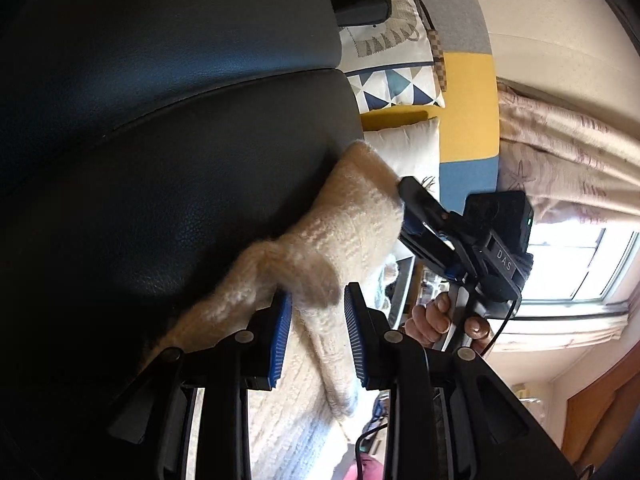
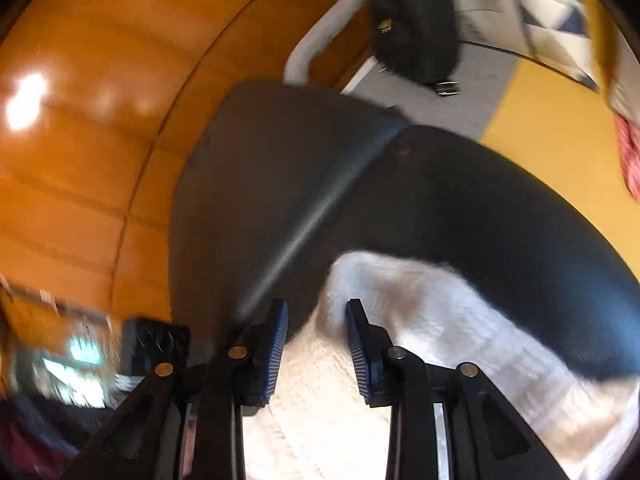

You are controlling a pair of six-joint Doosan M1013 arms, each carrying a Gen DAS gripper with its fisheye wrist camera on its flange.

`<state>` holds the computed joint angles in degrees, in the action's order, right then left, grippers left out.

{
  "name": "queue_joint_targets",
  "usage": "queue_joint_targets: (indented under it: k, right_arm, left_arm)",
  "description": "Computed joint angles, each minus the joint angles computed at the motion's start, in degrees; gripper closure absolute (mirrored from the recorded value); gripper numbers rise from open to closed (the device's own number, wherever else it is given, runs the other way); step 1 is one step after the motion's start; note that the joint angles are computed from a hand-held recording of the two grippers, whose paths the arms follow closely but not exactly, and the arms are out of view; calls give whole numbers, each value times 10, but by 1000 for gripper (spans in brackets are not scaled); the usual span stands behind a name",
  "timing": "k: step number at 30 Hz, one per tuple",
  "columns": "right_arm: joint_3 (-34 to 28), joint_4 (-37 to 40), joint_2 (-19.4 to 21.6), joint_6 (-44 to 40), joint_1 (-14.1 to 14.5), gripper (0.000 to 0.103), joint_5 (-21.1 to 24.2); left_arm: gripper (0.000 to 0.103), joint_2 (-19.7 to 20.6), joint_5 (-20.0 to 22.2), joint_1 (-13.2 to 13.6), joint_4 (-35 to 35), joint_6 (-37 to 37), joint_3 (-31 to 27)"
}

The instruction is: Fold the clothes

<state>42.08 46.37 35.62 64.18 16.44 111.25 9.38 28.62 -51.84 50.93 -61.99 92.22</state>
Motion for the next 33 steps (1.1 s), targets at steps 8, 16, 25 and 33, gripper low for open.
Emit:
queue_joint_targets:
  k: [8, 16, 25, 33]
  right_arm:
    - [74, 56, -43, -88, -10, 93, -99]
    - [64, 62, -22, -1, -13, 86, -96]
    - [14, 67, 10, 48, -19, 76, -15]
    - [-26, 76, 35, 79, -15, 75, -6]
  left_arm:
    - [74, 25, 152, -21, -91, 180, -65]
    - [74, 19, 146, -18, -119, 213, -60]
    - [74, 10, 137, -17, -138, 226, -56]
    - [74, 12, 126, -7, -154, 275, -64]
